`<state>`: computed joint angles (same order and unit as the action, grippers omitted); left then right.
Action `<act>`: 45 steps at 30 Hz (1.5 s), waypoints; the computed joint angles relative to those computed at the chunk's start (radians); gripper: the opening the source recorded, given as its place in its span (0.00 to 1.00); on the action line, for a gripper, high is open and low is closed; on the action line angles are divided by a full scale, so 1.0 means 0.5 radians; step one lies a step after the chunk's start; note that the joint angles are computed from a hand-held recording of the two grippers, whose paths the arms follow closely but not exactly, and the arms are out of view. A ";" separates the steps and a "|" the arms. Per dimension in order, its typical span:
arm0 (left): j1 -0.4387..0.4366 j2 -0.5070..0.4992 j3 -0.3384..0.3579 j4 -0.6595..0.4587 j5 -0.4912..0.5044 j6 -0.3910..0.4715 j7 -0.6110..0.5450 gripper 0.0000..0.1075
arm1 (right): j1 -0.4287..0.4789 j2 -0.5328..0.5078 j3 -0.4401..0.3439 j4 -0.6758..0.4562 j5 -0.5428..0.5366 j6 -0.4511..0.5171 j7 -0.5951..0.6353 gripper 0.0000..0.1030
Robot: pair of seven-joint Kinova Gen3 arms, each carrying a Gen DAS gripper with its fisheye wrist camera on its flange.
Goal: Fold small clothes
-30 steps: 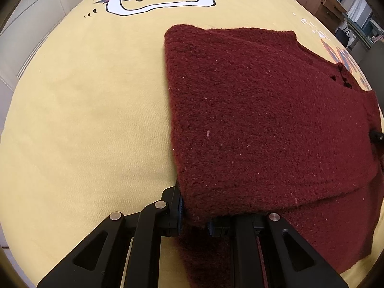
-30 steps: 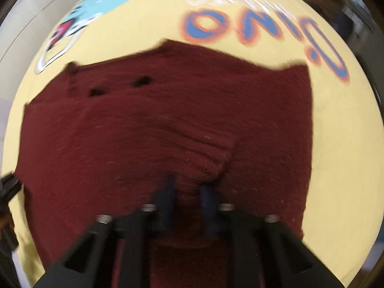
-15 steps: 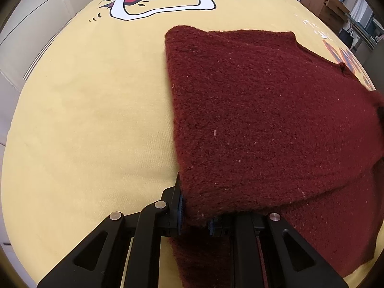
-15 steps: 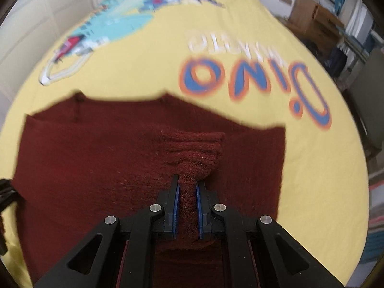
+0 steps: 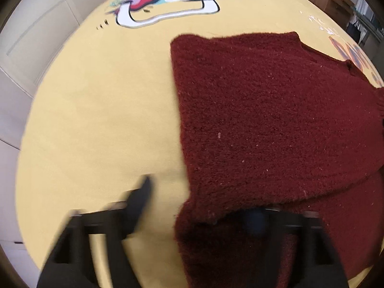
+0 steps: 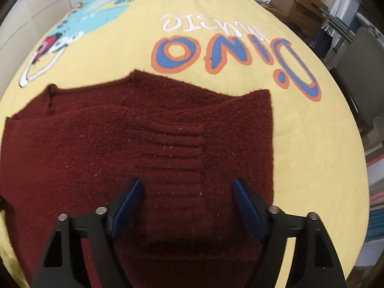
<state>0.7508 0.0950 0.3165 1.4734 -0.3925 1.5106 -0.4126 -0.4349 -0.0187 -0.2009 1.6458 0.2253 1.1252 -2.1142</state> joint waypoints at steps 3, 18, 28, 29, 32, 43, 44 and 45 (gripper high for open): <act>0.054 -0.022 0.037 -0.098 -0.028 0.121 0.046 0.88 | -0.026 -0.075 -0.044 0.009 0.067 0.039 -0.019 0.79; 0.332 0.301 -0.043 -0.665 -0.330 0.014 -0.104 0.95 | -0.235 -0.157 -0.374 0.079 0.405 -0.029 -0.291 1.00; 0.296 0.301 -0.191 -0.288 -0.152 -0.256 -0.082 0.95 | -0.294 -0.050 -0.193 0.349 0.339 -0.365 -0.383 1.00; 0.279 0.266 -0.188 -0.241 -0.150 -0.275 -0.075 0.95 | -0.274 -0.073 -0.169 0.373 0.299 -0.404 -0.356 1.00; 0.222 0.186 -0.164 -0.133 -0.155 -0.289 -0.067 0.95 | -0.183 -0.122 -0.159 0.401 0.253 -0.392 -0.307 1.00; 0.095 0.075 -0.043 0.000 -0.146 -0.357 0.027 0.95 | 0.044 -0.283 -0.128 0.674 -0.012 -0.719 -0.239 1.00; 0.088 0.079 -0.044 -0.016 -0.135 -0.344 0.017 0.95 | 0.050 -0.286 -0.130 0.681 -0.015 -0.729 -0.239 1.00; 0.090 0.082 -0.042 -0.026 -0.129 -0.333 0.017 0.95 | 0.052 -0.289 -0.128 0.680 -0.030 -0.723 -0.219 1.00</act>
<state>0.7957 0.1361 0.2955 1.4606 -0.4569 1.3443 -0.4040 -0.4087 -0.1633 -0.2648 1.9858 0.2104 0.7638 -2.2236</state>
